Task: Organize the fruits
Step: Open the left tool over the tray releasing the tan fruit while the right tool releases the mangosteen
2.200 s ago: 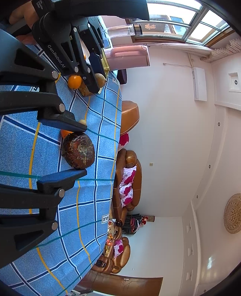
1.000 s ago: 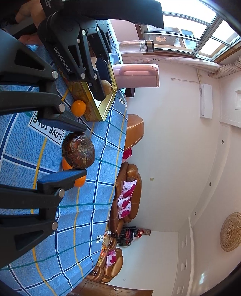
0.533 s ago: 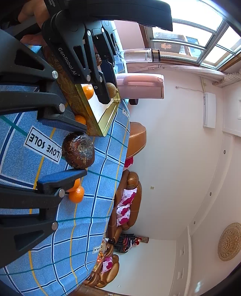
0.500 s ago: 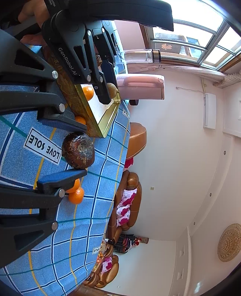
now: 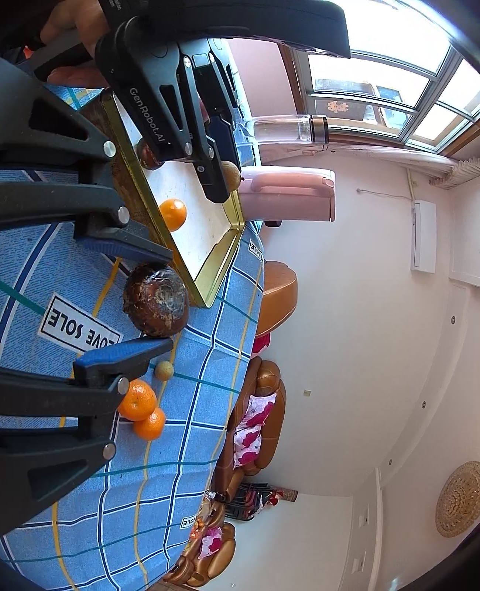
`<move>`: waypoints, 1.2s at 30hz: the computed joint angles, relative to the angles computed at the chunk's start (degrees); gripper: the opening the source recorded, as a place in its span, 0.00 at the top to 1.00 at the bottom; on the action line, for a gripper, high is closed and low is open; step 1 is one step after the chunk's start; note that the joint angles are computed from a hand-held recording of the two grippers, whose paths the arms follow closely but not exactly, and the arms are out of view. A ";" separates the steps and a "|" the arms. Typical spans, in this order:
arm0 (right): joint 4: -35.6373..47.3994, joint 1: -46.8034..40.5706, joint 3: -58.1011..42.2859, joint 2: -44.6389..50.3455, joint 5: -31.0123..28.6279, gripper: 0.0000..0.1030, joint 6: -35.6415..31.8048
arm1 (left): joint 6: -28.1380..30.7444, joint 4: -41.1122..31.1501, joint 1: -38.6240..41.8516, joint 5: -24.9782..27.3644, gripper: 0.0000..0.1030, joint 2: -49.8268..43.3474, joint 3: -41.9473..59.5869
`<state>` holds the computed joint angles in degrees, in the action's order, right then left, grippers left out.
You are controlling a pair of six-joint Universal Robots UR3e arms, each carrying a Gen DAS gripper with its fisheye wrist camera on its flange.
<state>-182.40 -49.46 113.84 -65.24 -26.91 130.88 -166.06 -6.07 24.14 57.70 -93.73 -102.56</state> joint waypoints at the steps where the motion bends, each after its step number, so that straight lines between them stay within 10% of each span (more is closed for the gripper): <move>1: -0.16 0.32 0.24 -0.16 -0.12 0.59 -0.05 | 0.04 -0.09 0.48 -0.31 0.72 0.06 -0.06; 36: 6.29 12.57 1.00 -3.44 -3.92 0.59 -3.71 | 3.59 -12.37 10.94 1.05 0.72 -1.77 5.03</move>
